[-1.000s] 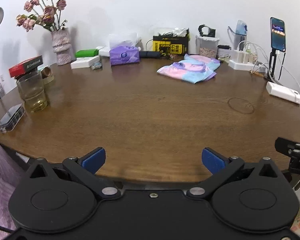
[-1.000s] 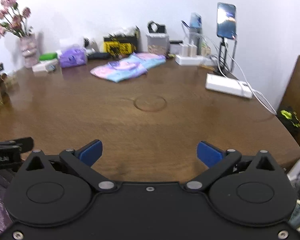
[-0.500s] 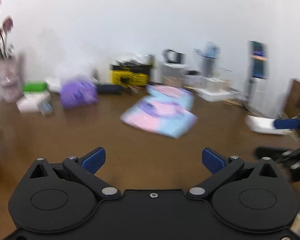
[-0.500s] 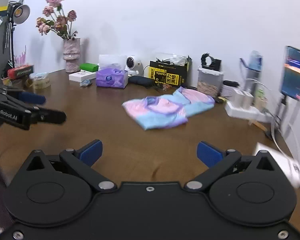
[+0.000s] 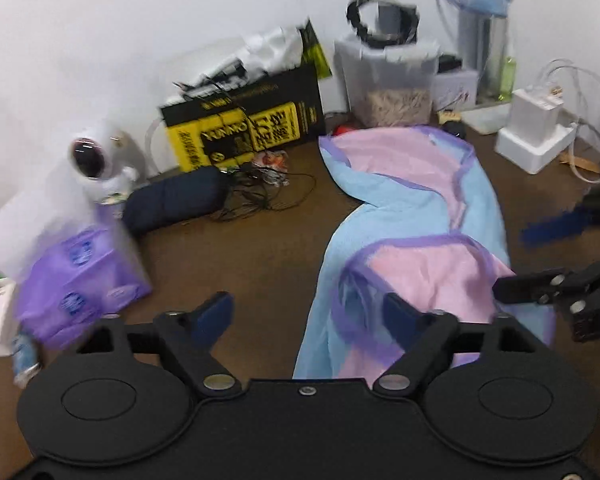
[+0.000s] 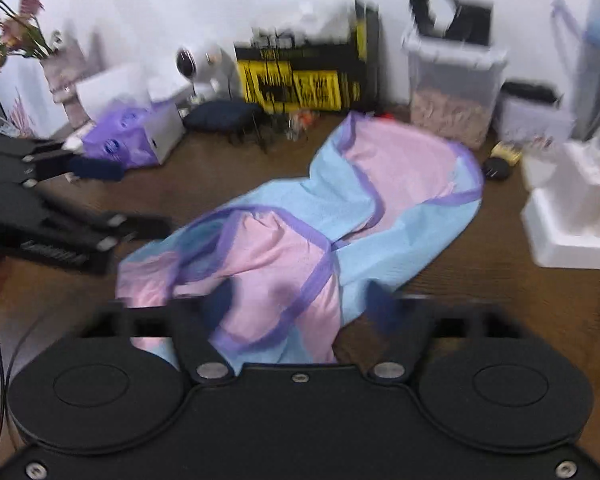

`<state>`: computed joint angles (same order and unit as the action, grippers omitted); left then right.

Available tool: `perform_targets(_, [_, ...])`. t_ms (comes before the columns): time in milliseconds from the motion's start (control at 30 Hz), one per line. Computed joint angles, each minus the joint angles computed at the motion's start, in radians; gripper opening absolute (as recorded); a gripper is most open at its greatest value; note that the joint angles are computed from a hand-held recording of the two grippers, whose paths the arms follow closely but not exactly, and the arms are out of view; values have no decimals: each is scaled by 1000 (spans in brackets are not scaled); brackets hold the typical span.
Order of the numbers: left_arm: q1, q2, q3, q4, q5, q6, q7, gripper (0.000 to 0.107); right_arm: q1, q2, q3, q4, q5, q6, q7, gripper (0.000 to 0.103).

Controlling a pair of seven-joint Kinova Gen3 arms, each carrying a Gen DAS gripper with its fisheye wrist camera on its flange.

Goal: Fold clothes
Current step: 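Grasp the garment's purple-trimmed edge with the left tool while the right tool grasps beside it, then lift the garment edge with both tools, spreading them apart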

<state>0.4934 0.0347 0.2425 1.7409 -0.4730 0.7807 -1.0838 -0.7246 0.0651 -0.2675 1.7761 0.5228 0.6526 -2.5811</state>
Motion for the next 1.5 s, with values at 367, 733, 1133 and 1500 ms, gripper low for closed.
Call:
perform_targets(367, [5,110,-69,-54,78,-22,-147,2,-32,33,53,-20,53,-39,41,9])
perform_targets(733, [-5,-221,43,139,-6,-87,-23,1,-39,-159,-140,17,241,70,-31,9])
perform_targets(1133, [-77,-633,411,237,184,100,29,1,-18,-322,-527,2,144,338,-88,9])
perform_targets(1500, [-220,-862,704,310,484,184,119,2,136,-476,-858,151,-90,349,-447,9])
